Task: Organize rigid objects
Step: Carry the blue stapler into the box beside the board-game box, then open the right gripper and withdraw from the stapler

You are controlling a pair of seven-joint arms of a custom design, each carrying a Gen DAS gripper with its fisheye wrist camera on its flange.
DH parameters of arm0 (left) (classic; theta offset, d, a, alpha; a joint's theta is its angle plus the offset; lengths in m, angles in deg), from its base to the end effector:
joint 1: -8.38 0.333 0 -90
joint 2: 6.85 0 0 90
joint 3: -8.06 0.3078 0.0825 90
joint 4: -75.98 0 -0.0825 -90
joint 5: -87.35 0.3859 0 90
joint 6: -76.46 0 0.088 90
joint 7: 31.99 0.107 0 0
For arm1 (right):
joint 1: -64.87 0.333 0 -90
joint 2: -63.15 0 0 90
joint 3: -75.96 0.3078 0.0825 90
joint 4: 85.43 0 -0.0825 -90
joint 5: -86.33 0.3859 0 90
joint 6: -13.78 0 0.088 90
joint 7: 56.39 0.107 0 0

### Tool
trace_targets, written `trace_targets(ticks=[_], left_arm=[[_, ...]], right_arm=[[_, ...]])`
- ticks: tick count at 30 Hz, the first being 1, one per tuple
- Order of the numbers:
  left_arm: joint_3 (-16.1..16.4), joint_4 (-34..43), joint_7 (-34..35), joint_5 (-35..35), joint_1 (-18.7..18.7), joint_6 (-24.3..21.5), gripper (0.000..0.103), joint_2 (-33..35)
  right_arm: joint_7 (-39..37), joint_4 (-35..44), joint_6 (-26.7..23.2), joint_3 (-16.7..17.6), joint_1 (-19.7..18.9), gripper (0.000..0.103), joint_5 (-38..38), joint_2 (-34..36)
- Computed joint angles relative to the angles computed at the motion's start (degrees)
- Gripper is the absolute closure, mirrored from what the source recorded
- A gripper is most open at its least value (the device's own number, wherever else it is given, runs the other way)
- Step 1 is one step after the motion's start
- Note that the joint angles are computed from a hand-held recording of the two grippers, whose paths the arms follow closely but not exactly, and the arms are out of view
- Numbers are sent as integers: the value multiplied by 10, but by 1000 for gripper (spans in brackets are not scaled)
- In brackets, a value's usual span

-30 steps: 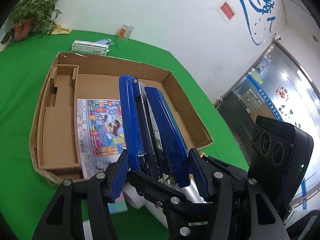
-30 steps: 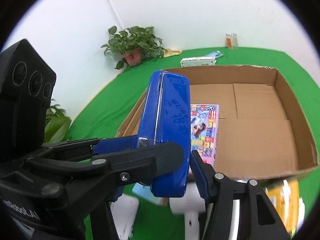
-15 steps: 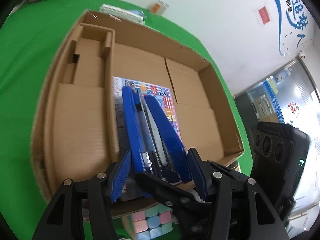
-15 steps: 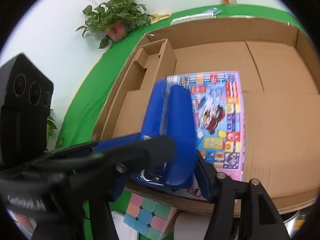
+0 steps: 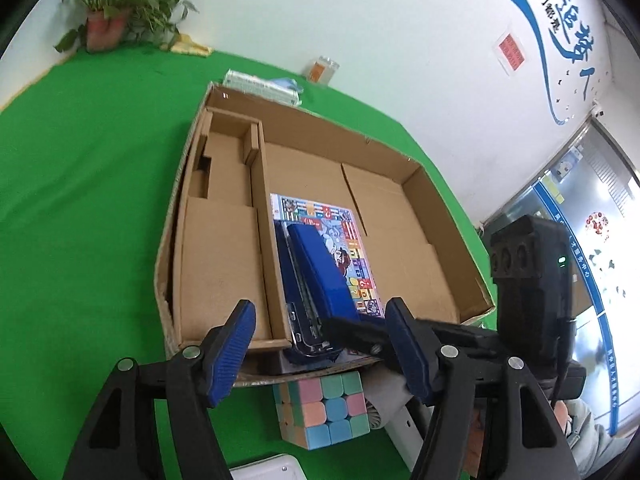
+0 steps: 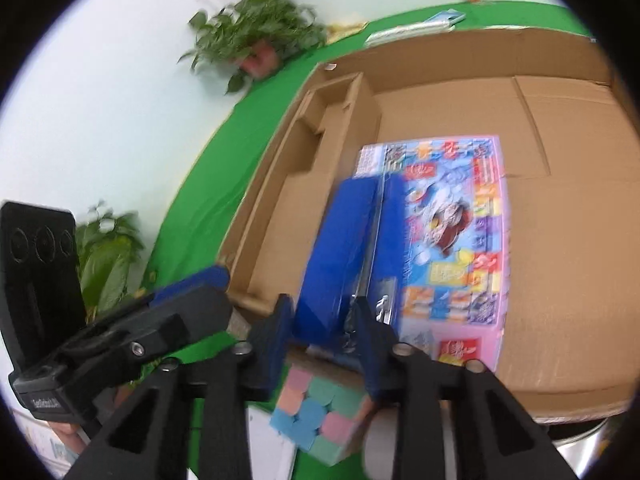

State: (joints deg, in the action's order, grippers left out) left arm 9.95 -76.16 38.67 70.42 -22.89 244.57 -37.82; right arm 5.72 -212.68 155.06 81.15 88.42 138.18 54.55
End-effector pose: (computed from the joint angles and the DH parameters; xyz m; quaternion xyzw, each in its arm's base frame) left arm 0.3775 -0.1902 0.4987 -0.6756 0.6170 -0.4004 0.0506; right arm 0.4699 0.2577 0.4713 -0.7664 0.5222 0.1092 0.3578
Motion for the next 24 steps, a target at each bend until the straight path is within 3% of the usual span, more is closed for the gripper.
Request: trace_targets(ticks=[4, 8, 9, 11, 12, 13, 14, 15, 17, 20, 24], left_arm=[[-58, -29, -53, 44, 44, 15, 38, -39], [-124, -53, -124, 102, 94, 10, 37, -84], [-150, -59, -146, 121, 116, 2, 33, -102], [-219, -58, -203, 166, 178, -20, 20, -130], [-267, -58, -241, 193, 219, -30, 7, -154], [-297, -62, -270, 211, 243, -32, 0, -176], [-338, -70, -312, 237, 274, -32, 0, -209], [-359, -70, -328, 245, 288, -41, 0, -226], [-380, -57, -348, 262, 287, -84, 0, -235], [-378, -56, -372, 269, 255, -113, 0, -234], [-372, -65, -403, 284, 222, -98, 2, -227]], right_arm=[[-1, -29, 23, 4, 5, 74, -5, -25], [-17, -67, 88, 10, 17, 70, -18, -66], [-4, -76, 97, 12, 15, 63, -38, -77], [24, -95, 128, 21, 12, 18, -78, -94], [39, -119, 164, 32, 9, 13, -106, -113], [61, -148, 204, 49, 0, 9, -144, -136], [88, -176, 231, 70, -18, 3, -188, -159], [96, -196, 241, 74, -21, 0, -209, -177], [98, -235, 263, 68, -13, 1, -230, -210], [126, -285, 282, 70, -25, 0, -263, -263], [120, -346, 282, -3, 22, 0, -256, -343]])
